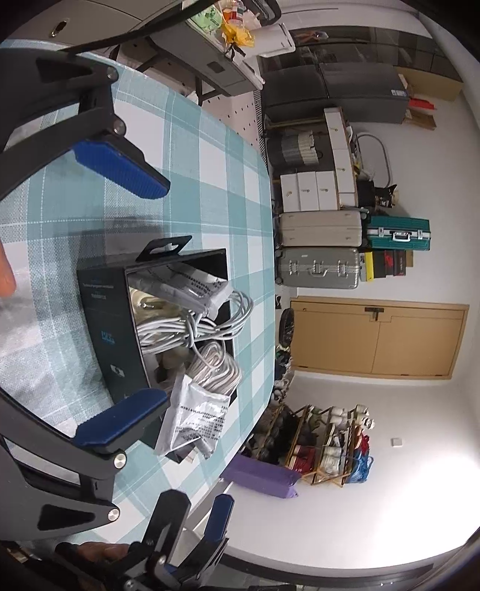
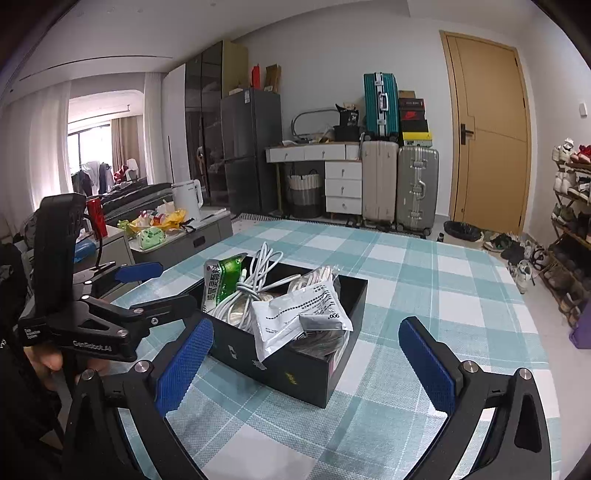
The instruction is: Organize soft objects
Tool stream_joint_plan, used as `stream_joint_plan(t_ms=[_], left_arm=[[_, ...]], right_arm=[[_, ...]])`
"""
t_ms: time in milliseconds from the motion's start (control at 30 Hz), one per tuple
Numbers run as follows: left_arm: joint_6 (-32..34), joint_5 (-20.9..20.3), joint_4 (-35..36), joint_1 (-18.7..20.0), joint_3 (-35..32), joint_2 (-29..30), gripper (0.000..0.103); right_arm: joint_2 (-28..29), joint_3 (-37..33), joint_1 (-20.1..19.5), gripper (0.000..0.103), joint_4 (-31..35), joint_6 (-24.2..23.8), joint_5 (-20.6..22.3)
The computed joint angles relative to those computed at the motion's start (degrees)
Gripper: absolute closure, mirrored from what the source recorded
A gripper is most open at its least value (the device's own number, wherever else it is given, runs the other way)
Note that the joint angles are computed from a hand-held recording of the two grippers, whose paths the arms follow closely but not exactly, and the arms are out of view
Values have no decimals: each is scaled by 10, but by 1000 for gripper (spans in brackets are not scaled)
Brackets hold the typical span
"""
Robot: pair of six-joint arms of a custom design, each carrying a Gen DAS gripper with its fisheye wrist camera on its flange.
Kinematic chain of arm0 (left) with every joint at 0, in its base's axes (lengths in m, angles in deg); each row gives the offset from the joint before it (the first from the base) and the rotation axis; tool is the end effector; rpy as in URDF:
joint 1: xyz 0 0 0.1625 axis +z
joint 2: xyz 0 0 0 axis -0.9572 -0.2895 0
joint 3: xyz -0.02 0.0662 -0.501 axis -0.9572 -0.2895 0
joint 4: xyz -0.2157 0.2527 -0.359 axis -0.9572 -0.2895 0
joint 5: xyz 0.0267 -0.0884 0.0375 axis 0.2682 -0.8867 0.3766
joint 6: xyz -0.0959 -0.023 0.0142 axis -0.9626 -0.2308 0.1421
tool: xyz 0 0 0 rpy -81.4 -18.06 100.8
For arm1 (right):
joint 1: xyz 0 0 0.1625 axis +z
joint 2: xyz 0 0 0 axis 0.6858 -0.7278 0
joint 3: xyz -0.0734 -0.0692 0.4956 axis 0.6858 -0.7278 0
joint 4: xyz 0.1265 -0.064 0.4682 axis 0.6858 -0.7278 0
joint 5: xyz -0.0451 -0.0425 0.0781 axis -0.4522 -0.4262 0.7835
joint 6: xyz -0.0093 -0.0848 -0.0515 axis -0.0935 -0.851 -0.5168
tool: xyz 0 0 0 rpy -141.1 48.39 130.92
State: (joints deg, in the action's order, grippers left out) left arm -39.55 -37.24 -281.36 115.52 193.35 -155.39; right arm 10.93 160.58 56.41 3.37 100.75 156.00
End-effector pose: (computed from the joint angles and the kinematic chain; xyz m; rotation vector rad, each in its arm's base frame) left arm -0.0758 -0.3430 0.1884 0.8323 2.2735 -1.1659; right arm 0.1717 -0.3127 0.0368 0.9689 -2.2491 1.2089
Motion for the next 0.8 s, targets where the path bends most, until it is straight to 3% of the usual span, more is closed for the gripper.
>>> stream_joint_plan(t_ms=[433, 800], left_arm=[[18, -19, -66, 19, 2, 25, 0], [18, -4, -79, 11, 3, 38, 0]], right_arm=[[11, 12, -20, 1, -37, -4, -21], [17, 21, -32, 1, -62, -14, -33]])
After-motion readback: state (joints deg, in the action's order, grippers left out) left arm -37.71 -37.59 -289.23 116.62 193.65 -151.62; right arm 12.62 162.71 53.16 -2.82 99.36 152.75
